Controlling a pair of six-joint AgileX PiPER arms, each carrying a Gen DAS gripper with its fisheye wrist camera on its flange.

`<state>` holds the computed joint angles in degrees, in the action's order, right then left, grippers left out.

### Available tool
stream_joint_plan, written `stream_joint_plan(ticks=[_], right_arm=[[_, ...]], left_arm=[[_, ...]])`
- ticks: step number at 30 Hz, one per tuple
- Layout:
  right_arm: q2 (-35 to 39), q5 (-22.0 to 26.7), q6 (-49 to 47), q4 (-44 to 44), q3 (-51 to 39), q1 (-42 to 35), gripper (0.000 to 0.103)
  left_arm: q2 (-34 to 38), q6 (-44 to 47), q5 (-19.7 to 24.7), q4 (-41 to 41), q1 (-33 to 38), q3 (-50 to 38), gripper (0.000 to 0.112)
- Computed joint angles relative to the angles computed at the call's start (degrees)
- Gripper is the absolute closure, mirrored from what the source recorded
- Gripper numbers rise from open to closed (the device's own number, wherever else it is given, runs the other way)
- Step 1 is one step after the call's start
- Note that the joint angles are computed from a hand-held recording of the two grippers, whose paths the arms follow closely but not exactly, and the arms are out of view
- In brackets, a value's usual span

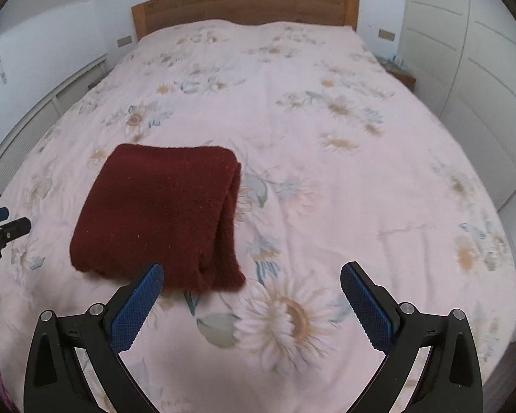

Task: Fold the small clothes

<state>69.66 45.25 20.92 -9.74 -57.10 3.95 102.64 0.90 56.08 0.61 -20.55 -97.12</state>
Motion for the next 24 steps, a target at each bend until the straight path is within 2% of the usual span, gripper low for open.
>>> stream_joint_plan(ticks=[9,24], right_arm=[[-9.02,5.83,1.81,-0.52,3.40,0.02,0.000],[-12.52,8.79,1.96,-1.09,4.21,0.04,0.000]], left_arm=[[-7.74,-5.75,-1.04,7.15,-0.62,8.29,0.010],[-8.86,-5.51,-1.09,6.52,-0.16,10.93,0.010]])
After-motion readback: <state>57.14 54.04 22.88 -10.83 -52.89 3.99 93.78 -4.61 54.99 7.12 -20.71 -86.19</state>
